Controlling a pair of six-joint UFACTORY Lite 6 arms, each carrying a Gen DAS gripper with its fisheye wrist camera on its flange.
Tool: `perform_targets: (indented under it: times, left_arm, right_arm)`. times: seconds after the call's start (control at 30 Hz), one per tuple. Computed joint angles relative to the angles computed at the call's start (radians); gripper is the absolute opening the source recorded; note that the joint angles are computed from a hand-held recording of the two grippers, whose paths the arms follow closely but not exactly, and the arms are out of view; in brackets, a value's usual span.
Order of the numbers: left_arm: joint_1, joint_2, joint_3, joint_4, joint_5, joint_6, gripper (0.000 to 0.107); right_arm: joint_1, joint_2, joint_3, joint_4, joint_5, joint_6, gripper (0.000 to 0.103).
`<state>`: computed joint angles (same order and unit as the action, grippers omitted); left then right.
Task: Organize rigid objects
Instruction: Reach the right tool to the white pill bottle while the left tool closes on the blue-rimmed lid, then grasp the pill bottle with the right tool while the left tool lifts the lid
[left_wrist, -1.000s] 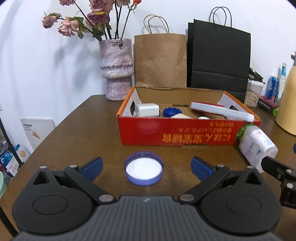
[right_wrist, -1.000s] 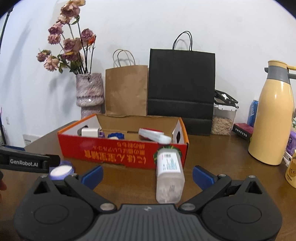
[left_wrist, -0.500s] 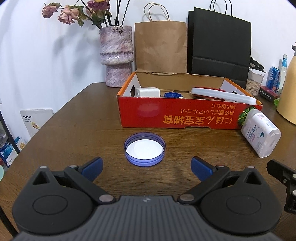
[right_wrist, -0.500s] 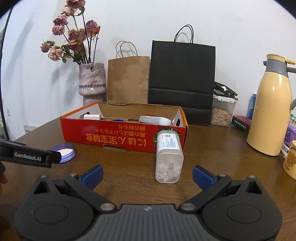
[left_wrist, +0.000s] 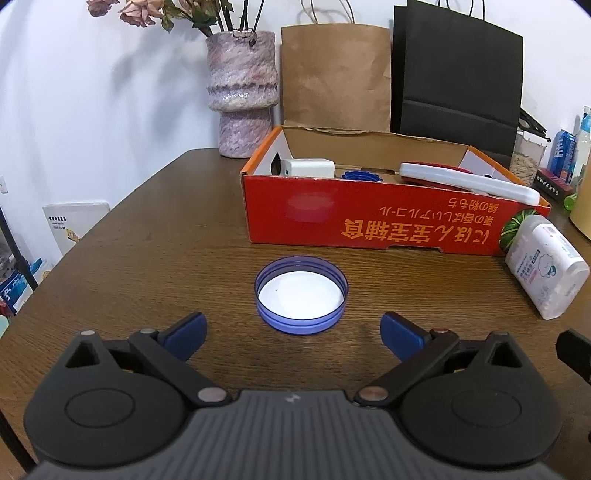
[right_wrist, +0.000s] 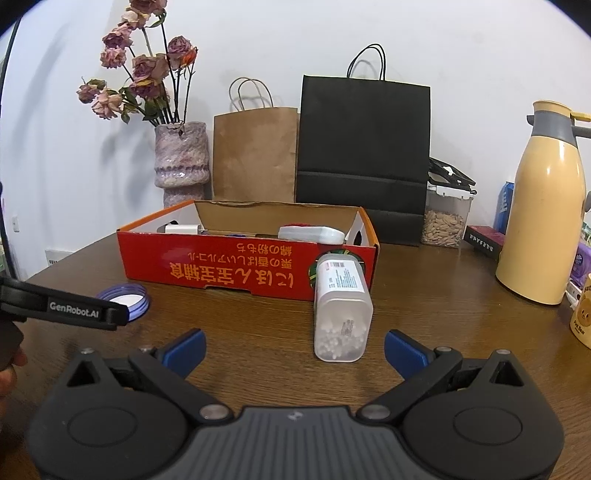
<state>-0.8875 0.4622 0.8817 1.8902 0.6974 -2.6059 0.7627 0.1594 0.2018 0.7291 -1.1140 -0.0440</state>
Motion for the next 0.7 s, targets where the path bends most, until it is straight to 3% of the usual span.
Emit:
perform_targets:
  times: [0.4, 0.7]
  left_arm:
    - [0.068, 0.057, 0.068, 0.043, -0.087, 0.004, 0.074]
    - [0.100, 0.096, 0.113, 0.086, -0.092, -0.001, 0.061]
  right_arm:
    - [-0.022, 0.020, 0.020, -0.014, 0.007, 0.006, 0.103]
    - [-0.051, 0.036, 0.053, -0.040, 0.038, 0.001, 0.103]
